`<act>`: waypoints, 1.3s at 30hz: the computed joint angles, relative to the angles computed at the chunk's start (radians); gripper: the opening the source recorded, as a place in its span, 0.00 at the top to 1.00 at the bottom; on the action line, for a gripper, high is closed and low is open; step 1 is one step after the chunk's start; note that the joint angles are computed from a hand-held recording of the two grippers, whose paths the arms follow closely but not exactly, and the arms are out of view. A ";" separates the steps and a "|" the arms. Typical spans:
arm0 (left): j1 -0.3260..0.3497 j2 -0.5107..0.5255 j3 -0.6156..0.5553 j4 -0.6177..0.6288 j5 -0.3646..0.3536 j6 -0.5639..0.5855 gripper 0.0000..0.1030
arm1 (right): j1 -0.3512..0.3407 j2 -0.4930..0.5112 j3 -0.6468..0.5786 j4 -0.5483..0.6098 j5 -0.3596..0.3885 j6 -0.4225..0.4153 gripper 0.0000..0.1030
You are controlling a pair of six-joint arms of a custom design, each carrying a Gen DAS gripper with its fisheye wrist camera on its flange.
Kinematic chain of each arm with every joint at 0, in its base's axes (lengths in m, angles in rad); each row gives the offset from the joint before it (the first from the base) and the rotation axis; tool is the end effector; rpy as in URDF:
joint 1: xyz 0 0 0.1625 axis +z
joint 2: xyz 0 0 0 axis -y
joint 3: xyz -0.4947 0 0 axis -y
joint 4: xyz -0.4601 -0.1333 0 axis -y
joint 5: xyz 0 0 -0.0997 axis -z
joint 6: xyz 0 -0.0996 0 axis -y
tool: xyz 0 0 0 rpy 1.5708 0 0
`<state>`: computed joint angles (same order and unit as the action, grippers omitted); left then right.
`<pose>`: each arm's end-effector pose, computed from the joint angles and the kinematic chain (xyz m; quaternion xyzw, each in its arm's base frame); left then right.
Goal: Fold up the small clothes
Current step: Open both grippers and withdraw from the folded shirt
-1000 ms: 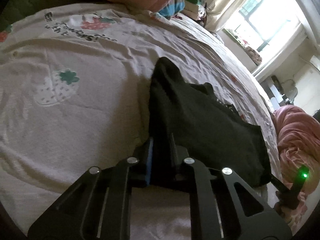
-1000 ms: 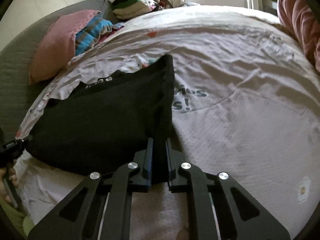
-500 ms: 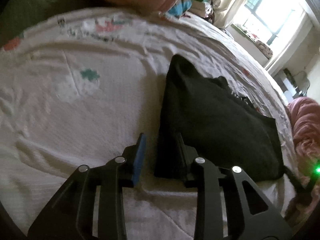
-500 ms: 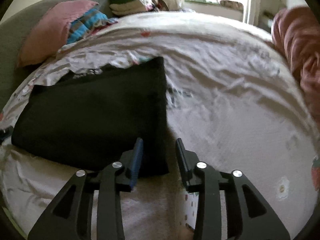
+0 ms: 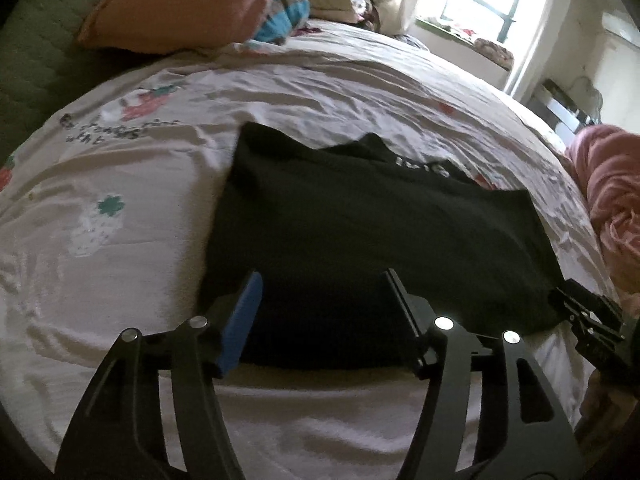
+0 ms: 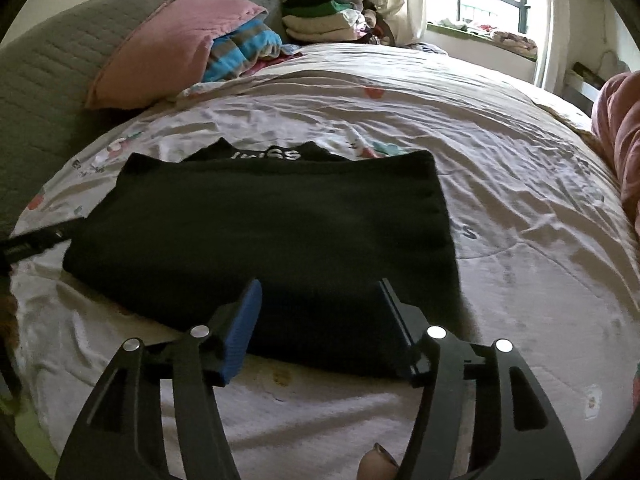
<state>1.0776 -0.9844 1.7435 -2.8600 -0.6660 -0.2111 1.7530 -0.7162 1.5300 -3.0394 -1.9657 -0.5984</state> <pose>-0.1567 -0.7385 0.2552 0.0087 0.8755 -0.3667 0.3147 0.2428 -0.7933 0.1406 0.2949 -0.8827 0.2702 0.2469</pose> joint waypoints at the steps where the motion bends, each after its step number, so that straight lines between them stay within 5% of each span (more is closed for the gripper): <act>1: 0.000 0.009 -0.007 0.013 0.007 0.001 0.47 | 0.001 0.003 -0.003 0.001 0.003 0.006 0.41; 7: 0.026 0.018 -0.018 0.128 -0.009 -0.076 0.47 | -0.002 0.015 -0.021 0.054 -0.013 0.037 0.41; 21: 0.025 0.008 0.011 0.116 -0.023 -0.068 0.46 | -0.024 0.016 -0.020 0.141 -0.063 0.106 0.41; 26: 0.017 -0.005 0.024 0.124 -0.026 -0.077 0.46 | -0.018 -0.001 0.006 0.092 -0.053 0.090 0.19; 39: -0.017 -0.034 0.049 0.090 0.028 -0.072 0.09 | -0.005 -0.038 0.051 0.013 -0.027 0.060 0.07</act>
